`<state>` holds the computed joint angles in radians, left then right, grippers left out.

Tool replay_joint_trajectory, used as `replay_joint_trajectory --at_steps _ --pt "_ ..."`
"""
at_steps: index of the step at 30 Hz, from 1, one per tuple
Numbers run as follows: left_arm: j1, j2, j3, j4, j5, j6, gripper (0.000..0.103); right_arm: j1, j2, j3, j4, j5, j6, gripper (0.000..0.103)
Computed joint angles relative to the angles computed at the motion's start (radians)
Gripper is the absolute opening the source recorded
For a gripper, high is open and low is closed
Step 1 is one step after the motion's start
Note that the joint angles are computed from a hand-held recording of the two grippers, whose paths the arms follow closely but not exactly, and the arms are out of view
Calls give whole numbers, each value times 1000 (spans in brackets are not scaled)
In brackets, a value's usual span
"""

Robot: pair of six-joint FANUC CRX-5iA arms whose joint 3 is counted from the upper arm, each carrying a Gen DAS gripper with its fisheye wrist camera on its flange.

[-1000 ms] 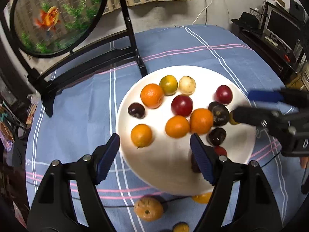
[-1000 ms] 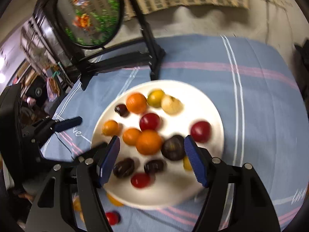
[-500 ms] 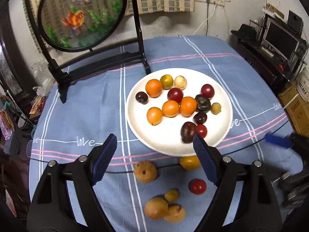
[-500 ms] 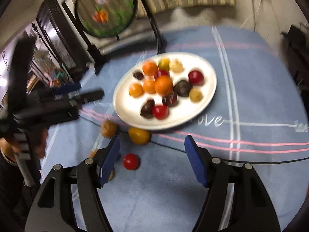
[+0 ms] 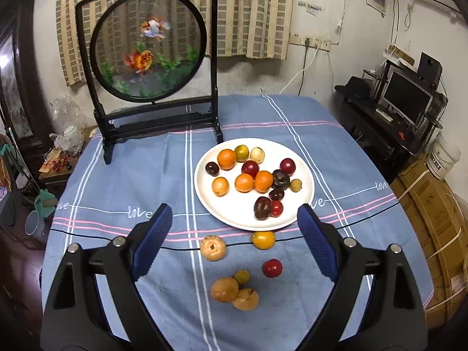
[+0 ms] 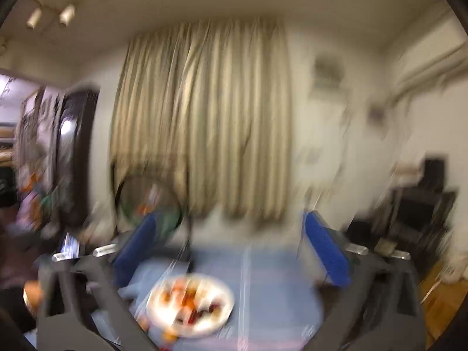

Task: Organize fruits
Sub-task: 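Lift both open grippers away from the plate, then grasp a pale yellow apple with the right gripper while the left grasps a large tan fruit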

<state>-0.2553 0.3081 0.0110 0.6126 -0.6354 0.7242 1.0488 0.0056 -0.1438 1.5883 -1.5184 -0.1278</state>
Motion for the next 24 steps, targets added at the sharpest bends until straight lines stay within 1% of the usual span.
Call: replay_joint_trajectory --at_steps 1,3,4,5,7,8,10,12,13,14,15,16,20,21,24 --pt "3 -4 -3 -4 1 1 89 8 -7 1 26 0 -15 102" --pt "19 -21 -32 29 10 -29 89 27 -29 -12 72 18 -103 102" --pt "27 -27 -42 33 12 -30 89 28 -50 -33 85 64 -127 102" --pt "39 -33 -49 24 12 -21 89 29 -74 -54 73 138 -116 102" --pt "58 -39 -57 3 15 -3 89 32 -73 -58 11 191 -97 102" --pt "70 -38 -54 -28 14 29 89 28 -75 -64 -27 234 -89 102" --pt "88 -30 -44 -69 0 76 89 23 -53 -54 -103 273 -67 102" --pt "106 -26 -43 -106 -14 114 89 1 -34 -56 -229 379 -30 102" --pt "113 -24 -46 -115 -19 120 89 -9 -20 -47 -312 420 -3 102" --pt "118 -24 -49 -133 -20 128 89 -26 1 -38 -430 474 37 102" --pt "123 -23 -51 -149 -24 135 89 -37 27 -23 -515 496 71 102" --pt "130 -23 -55 -166 -28 141 89 -52 69 1 -645 512 135 102" --pt "158 -17 -59 -202 -46 171 89 -82 206 124 -1060 511 394 102" --pt "164 -17 -58 -217 -49 186 89 -97 226 135 -1121 538 421 99" --pt "181 -12 -54 -260 -65 220 89 -126 276 170 -1205 557 461 95"
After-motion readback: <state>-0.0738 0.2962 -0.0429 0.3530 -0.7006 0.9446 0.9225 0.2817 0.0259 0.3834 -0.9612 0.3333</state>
